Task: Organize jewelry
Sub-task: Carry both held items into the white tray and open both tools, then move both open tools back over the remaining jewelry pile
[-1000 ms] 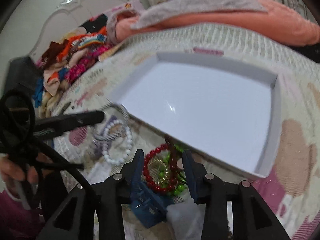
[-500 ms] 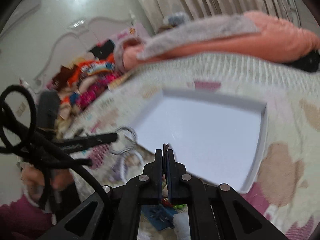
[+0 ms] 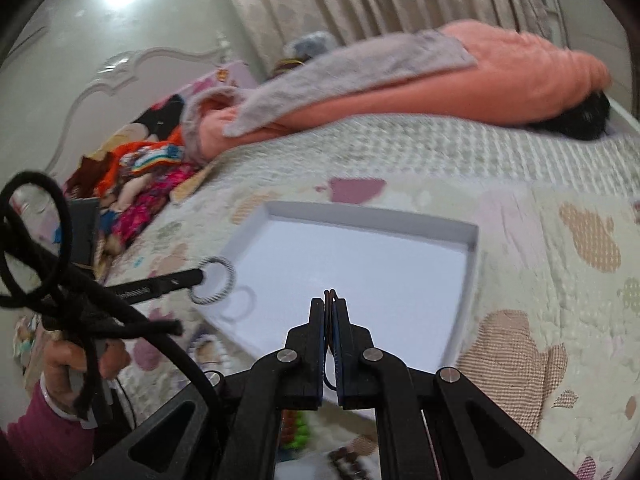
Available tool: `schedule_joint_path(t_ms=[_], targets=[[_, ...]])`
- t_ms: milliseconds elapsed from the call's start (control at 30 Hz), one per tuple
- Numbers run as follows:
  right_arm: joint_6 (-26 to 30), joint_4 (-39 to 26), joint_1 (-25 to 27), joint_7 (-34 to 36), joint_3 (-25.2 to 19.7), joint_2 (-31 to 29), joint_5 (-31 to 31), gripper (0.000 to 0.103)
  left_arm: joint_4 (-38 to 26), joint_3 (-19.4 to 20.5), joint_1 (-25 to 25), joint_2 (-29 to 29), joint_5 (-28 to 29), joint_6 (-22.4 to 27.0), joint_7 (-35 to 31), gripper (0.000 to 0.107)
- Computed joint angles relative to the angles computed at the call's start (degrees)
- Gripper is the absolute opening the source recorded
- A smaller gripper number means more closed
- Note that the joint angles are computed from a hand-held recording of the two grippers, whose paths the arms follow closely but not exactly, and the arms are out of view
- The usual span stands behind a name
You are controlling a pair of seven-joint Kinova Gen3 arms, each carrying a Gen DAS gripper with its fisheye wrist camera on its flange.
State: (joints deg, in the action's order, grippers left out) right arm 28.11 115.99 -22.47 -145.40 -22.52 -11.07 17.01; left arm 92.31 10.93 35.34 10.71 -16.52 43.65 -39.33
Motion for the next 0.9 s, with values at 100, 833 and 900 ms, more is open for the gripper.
schedule_joint_path(t_ms=[100,833,900], targets=[[0.0,0.4,0.7,-0.3,1.1,1.8,0.4,0.003,-1.0,-1.2,0.4,2.5,-1.9,1.1,1.6,0.006],[-4.2,3.7,-1.9,-1.4,5.2,3.9,-2.3,0.051,1.3,-2.8,4.4,2.9,-11.2,4.1,10.7,0.048],[-3.3,4.0,-1.7,-2.3,3.9,1.9,-2.2,0.051,2.2,-2.0,4.4,1.4,-11.0,3.8,10.8,0.048]])
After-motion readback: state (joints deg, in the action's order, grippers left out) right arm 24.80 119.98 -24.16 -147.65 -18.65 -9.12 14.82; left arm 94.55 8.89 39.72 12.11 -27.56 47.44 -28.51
